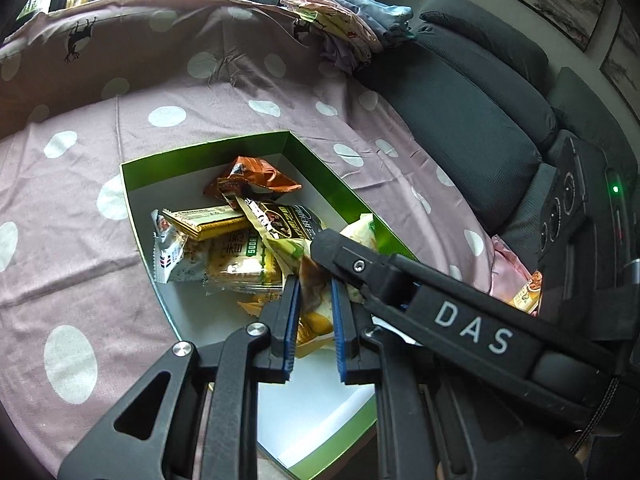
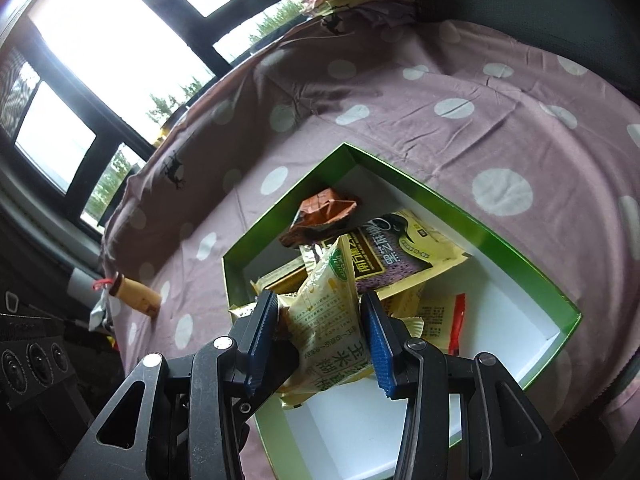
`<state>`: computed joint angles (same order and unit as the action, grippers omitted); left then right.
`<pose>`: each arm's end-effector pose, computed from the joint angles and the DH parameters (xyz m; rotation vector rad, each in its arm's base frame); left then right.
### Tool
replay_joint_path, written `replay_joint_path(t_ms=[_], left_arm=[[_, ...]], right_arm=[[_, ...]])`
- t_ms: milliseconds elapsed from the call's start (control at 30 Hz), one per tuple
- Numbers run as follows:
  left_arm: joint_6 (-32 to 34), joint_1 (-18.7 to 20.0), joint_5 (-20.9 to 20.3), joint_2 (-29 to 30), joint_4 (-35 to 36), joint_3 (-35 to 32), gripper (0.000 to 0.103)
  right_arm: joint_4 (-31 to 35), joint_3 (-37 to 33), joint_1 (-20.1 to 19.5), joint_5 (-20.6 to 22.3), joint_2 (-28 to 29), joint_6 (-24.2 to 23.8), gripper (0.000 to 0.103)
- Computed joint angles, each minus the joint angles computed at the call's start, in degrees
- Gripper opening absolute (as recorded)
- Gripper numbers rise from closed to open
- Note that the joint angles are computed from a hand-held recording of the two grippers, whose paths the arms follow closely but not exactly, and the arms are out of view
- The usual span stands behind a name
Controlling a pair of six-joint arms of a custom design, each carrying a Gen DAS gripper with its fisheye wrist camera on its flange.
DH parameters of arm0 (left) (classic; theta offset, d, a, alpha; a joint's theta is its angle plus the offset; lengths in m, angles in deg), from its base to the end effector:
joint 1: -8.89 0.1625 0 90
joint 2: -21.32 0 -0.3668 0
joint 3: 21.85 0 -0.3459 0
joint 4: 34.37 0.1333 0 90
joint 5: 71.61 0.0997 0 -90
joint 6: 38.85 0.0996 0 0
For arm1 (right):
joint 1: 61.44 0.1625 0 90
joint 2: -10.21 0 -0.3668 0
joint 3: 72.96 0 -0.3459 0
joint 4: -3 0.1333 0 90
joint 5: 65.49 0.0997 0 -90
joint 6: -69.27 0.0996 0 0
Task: Organize snacks
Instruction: 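Lower the corn packet into the box and open the right gripper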
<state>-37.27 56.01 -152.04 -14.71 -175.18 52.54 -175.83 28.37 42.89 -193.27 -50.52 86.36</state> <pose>-0.3573 -0.6049 0.0892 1.1230 2.8211 -0.3995 0.2104 -0.5316 0.2793 -0.4325 -2.4308 1.2778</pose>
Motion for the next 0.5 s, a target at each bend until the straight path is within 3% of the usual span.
replay_joint_path(t_ms=[500], left_arm=[[-1.9, 2.0, -2.1, 3.6, 5.6, -5.0, 0.012]], right_arm=[[7.4, -2.5, -1.0, -4.0, 1.1, 3.8, 0.047]])
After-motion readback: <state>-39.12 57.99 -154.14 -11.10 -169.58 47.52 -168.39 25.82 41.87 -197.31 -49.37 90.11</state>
